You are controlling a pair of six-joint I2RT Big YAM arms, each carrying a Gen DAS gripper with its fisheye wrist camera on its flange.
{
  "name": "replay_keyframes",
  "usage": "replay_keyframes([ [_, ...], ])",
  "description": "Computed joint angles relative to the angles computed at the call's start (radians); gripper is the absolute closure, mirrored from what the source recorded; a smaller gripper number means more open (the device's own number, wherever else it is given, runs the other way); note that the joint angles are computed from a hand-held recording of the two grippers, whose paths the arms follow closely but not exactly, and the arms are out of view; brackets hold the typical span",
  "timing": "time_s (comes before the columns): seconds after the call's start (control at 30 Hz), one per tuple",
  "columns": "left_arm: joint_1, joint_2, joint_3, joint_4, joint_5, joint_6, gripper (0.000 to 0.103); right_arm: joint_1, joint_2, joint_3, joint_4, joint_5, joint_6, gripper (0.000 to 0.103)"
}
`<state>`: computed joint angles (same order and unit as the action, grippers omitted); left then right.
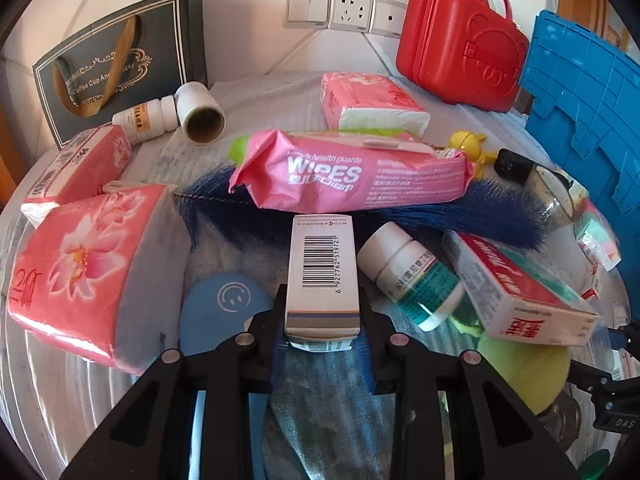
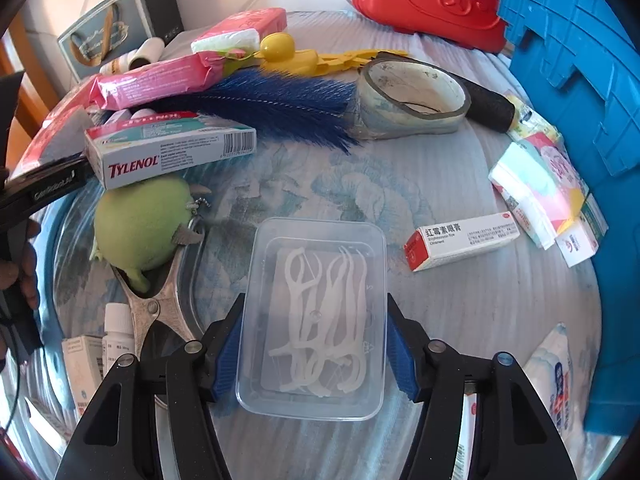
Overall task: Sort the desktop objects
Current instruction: 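Grasp the clear floss-pick box with the right tool while left grasps the white barcode box, then carry both boxes over the blue crate and open both tools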
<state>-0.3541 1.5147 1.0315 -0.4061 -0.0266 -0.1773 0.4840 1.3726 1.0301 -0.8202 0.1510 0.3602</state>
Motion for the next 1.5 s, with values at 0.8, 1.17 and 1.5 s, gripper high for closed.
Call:
replay_keyframes([
  [0.8,-0.280,-0.277,0.227,-0.173,-0.049,0.000,0.075,0.040,-0.484,0.098,-0.099,0.170,0.051,0.042],
  [1.17,-0.584,-0.039,0.671,-0.294,-0.093,-0.030,0.075,-0.274,-0.667,0.296,-0.259,0.176,-0.080,0.042],
  [1.5,-0.704,0.229,1.054,-0.431,-0.132,-0.067,0.075,-0.916,-0.651,0.345,-0.260,-0.270,-0.300,0.042],
])
